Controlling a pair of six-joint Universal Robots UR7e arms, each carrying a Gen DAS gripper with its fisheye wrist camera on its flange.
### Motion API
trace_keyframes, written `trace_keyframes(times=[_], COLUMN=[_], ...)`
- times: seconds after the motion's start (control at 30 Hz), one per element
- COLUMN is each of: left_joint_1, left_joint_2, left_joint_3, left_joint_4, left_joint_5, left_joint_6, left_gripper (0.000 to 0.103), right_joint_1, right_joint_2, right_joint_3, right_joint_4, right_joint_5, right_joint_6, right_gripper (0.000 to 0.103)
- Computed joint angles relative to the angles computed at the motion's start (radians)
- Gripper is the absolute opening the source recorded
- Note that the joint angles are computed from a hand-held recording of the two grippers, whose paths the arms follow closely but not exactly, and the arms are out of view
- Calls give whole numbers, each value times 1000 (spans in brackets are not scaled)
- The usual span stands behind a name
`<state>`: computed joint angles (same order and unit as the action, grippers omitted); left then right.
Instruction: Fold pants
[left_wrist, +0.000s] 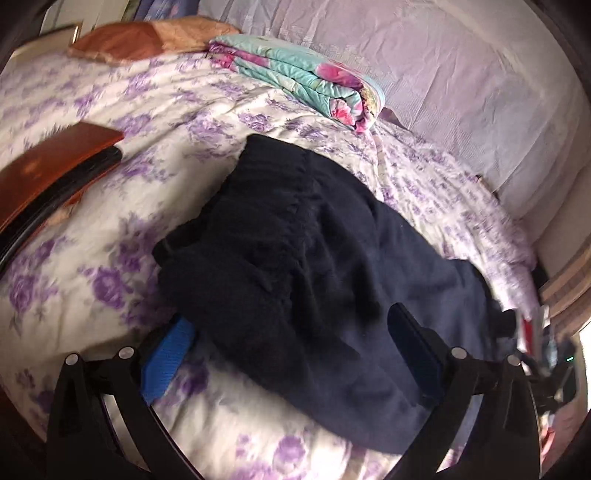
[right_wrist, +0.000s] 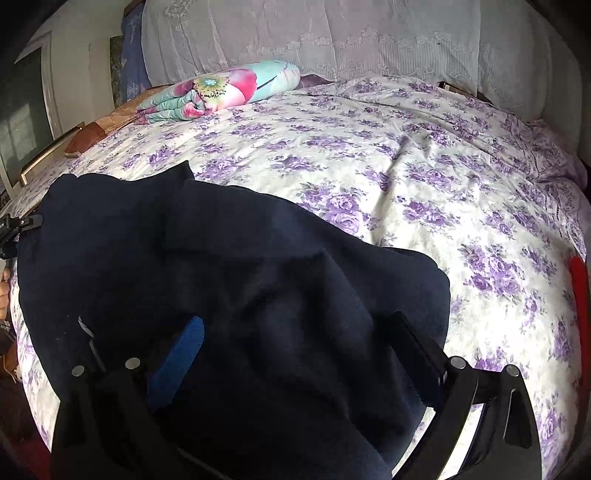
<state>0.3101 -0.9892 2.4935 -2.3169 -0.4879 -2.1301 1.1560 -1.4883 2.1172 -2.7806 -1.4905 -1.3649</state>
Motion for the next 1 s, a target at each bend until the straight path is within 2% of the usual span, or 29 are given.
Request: trace_keyframes(times=[0.17, 0.27, 0.37, 0.43, 0.5, 0.57, 0.67, 0.73, 0.83, 0.87, 0.93, 0.97, 1.0], left_joint_1=[-44, -53, -109, -162, -170, -155, -99, -66, -81, -92, -106, -105, -105], left_joint_2=[28, 45, 45, 52, 62, 57, 28, 28, 43, 43, 43, 40, 38], left_joint_3=[-10, -55, -19, 43, 77, 89, 39, 2, -13, -11, -27, -28, -25], left_joint_4=[153, 265, 147, -25, -149, -179, -41, 35, 134, 169, 276, 288, 288], left_joint_5=[54, 30, 19, 30, 36, 53, 66, 88, 119, 125, 100, 93, 90], left_joint_6=[-199, -298, -344, -379, -374, -389, -447, -446, -519, -555, -646, -657, -656], left_gripper=[98, 98, 98, 98, 98, 98, 98, 98, 98, 96, 74, 70, 61], right_joint_1=[-6, -6, -6, -6, -6, -6, -6, -6, -7, -8, -10, -14, -21], right_joint_2=[-1, -1, -1, -1, -1, -1, -1, -2, -2, -3, -5, -9, -16], right_joint_3=[-9, -9, -9, -9, -9, -9, -9, -8, -7, -7, -9, -8, -6], right_joint_4=[23, 22, 22, 21, 22, 22, 23, 23, 22, 24, 28, 31, 35], right_joint_5=[10, 9, 10, 9, 10, 10, 10, 11, 11, 13, 19, 32, 51], right_joint_6=[5, 4, 4, 4, 4, 4, 5, 5, 5, 5, 4, 5, 5], right_gripper=[100, 100, 100, 100, 100, 100, 100, 100, 100, 100, 100, 100, 100])
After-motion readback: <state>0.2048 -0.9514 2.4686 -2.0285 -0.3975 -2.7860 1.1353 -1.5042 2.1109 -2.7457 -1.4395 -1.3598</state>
